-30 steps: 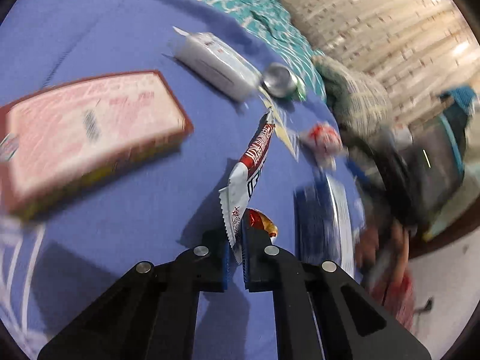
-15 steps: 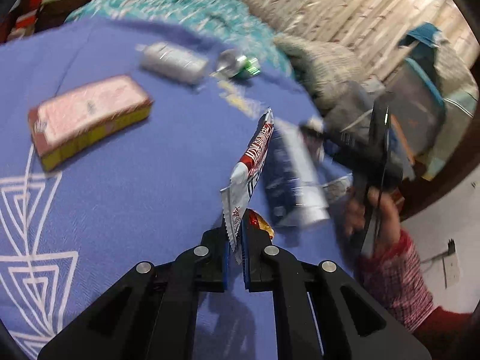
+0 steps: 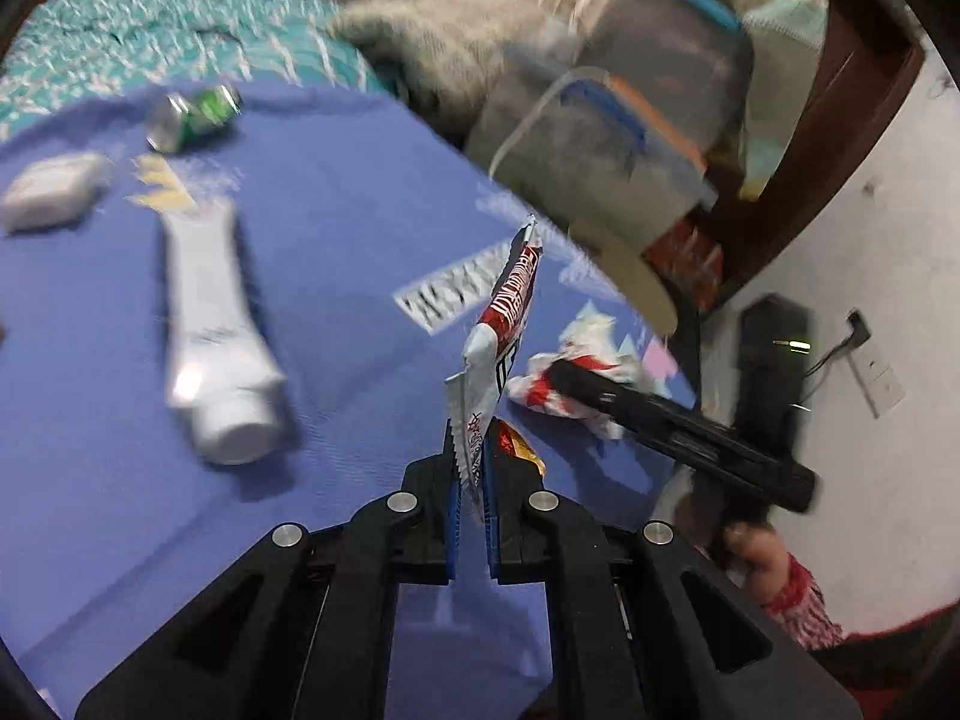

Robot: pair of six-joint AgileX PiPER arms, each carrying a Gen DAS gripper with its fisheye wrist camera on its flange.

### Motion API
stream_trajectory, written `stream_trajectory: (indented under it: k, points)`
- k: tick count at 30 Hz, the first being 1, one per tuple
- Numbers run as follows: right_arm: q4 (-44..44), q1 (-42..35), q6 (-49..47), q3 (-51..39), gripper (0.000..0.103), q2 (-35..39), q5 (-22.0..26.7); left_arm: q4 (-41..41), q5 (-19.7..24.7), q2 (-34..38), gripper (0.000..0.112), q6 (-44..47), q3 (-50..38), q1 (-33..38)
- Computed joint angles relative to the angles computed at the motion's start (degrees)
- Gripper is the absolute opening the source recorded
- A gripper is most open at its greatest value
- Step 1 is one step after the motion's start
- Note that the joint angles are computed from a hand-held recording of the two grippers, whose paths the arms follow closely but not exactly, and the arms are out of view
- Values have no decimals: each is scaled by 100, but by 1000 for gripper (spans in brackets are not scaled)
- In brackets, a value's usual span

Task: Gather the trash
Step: 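Carry the packet and plastic bag to the beige bin and open both tools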

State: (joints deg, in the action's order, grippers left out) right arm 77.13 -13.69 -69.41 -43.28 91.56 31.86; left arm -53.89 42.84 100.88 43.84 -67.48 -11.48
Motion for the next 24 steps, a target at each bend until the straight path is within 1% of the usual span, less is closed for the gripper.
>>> stream_trajectory:
  k: [2,4,6,8,9,10,11,12,13,15,17,18,19,20,21,22,23,24]
  points:
    - [149,-4,-235,231,66,-176,-97,281,-21,384,6,-377,-329,-184]
    - [357,26,-515,388,76,-277,-189,687,-59,701,6,-865,-621,-359]
    - [501,28,-676,411,80,-250,-168,1094,-99,890,7,-1366,-849,-519]
    - [616,-57,-815,463,84,-269,-35,1255,-104,974,21,-1549,-965,-560]
    - [647,-99,-847,470,87,-278,-3,1253,-135,994,35,-1573,-995,-582]
    - [672,-138,-881,445,88,-259,22,1284,-162,987,43,-1660,-1034,-619]
    - [675,-171,-892,397,88,-219,54,1437,-240,958,58,-1831,-1057,-660]
    - [673,-230,-916,389,88,-204,104,1648,-426,925,62,-2037,-1058,-732]
    - [672,-294,-942,373,88,-175,158,1789,-461,996,62,-2184,-1193,-801]
    - [672,-404,-1013,328,88,-104,273,1841,-335,1131,62,-2316,-1414,-810]
    - [758,-503,-1215,404,88,-119,371,1809,-277,1159,60,-2355,-1453,-797]
    - [819,-526,-1320,446,88,-137,389,1810,-279,1164,53,-2375,-1462,-798]
    - [875,-532,-1409,475,88,-157,407,1828,-253,1229,30,-2396,-1545,-806]
    - [949,-538,-1541,495,88,-148,416,1821,-163,1293,18,-2374,-1627,-809]
    - [985,-501,-1649,500,79,-144,374,1810,-78,1350,13,-2366,-1699,-818]
    - [933,-501,-1755,451,59,-85,459,1812,-38,1433,11,-2389,-1826,-859]
    - [862,-529,-1824,403,58,-29,632,1851,-44,1468,10,-2408,-1896,-908]
    - [979,-507,-1991,441,54,-80,576,1892,-35,1510,7,-2435,-1989,-964]
